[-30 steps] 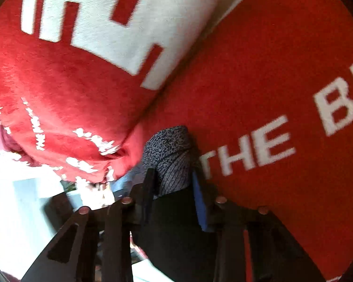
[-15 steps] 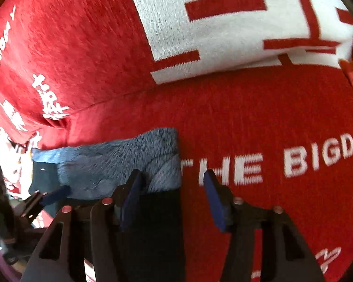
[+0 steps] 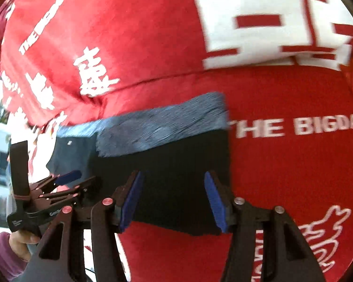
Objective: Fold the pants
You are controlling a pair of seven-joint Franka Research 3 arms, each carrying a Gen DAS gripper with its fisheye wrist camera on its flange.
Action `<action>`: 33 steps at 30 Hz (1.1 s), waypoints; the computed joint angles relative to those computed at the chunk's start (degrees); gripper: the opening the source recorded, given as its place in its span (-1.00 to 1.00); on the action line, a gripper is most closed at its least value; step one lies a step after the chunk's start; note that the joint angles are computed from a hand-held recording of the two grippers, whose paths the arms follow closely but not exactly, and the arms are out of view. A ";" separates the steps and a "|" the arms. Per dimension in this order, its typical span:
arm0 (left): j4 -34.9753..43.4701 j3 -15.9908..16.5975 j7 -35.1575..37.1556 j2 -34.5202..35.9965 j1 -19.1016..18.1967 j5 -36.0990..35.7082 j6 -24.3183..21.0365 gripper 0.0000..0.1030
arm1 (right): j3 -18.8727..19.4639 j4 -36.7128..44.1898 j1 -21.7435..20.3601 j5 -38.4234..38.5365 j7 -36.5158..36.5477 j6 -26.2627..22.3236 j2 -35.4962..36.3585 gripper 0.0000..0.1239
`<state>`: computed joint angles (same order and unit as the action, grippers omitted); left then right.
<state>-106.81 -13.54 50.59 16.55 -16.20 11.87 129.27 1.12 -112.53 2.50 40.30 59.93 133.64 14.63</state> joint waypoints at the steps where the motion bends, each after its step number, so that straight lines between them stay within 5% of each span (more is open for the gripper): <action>1: 0.27 0.11 -1.25 -0.15 -0.37 0.28 -0.93 0.33 | 0.25 -0.15 0.05 0.05 -0.71 -0.46 0.30 -0.05; 5: 0.99 -0.14 -4.81 -0.86 -1.55 0.79 -4.33 0.32 | 0.41 -1.15 0.99 -2.28 -1.32 0.63 0.62 -0.05; 10: -1.04 -0.75 -5.78 -2.55 -1.79 0.04 -4.46 0.33 | 0.40 -0.20 0.29 -1.38 -2.33 -1.63 1.21 -0.05; 15: -3.69 -0.96 -3.82 -3.70 -0.62 -2.77 -2.56 0.33 | 0.20 -1.54 1.73 -3.62 -0.15 1.18 0.39 -0.05; 27: -12.52 0.55 9.08 -10.21 3.95 -7.58 1.83 0.33 | 0.42 -6.24 8.09 -16.26 19.62 6.68 -3.88 0.09; 33: -17.61 2.44 13.85 -14.21 6.61 -10.38 4.09 0.33 | 1.87 -4.88 11.23 -20.77 25.97 5.27 -3.39 0.13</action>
<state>-124.42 -11.10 64.44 2.35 -9.59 1.49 133.36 2.99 -117.41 13.73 19.53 85.90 138.91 11.25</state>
